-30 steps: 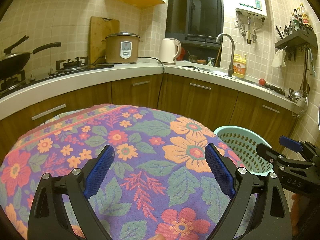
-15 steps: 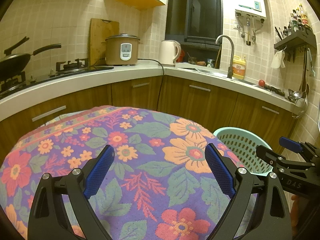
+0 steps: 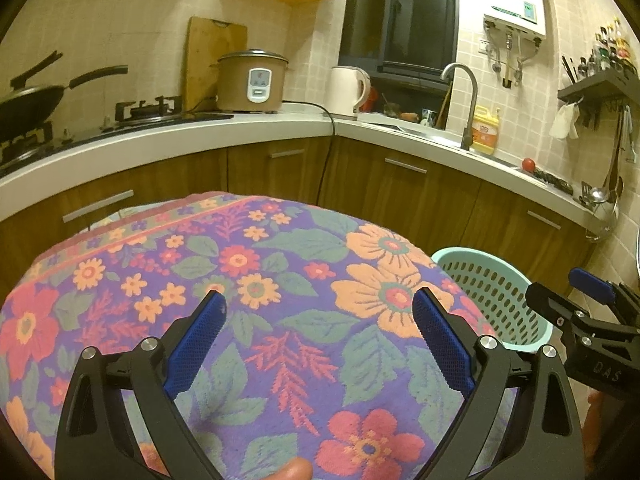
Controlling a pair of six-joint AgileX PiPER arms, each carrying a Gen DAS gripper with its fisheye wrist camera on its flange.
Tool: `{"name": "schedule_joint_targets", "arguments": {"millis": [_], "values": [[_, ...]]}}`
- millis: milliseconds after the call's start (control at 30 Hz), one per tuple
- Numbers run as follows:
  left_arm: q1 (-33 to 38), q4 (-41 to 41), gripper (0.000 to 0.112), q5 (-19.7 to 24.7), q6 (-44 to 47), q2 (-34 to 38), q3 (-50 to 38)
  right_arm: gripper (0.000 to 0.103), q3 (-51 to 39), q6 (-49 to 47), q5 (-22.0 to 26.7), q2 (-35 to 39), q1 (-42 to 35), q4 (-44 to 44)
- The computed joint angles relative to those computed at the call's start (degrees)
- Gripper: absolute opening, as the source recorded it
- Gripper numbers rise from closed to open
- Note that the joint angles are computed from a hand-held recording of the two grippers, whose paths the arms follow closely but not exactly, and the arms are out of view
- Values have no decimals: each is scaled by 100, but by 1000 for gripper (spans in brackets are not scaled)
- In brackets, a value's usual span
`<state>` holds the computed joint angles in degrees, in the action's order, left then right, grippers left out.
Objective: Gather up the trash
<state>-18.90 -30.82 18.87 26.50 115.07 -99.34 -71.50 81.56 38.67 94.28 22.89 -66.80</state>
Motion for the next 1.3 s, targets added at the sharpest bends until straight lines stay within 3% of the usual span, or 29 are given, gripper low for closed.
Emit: {"name": "schedule_joint_targets", "arguments": {"millis": [433, 1300], "values": [[8, 79, 92, 52, -125, 42, -62, 88, 44, -61, -128, -67, -210, 149], [73, -13, 92, 59, -75, 3, -32, 89, -235, -191, 90, 87, 144, 27]]}}
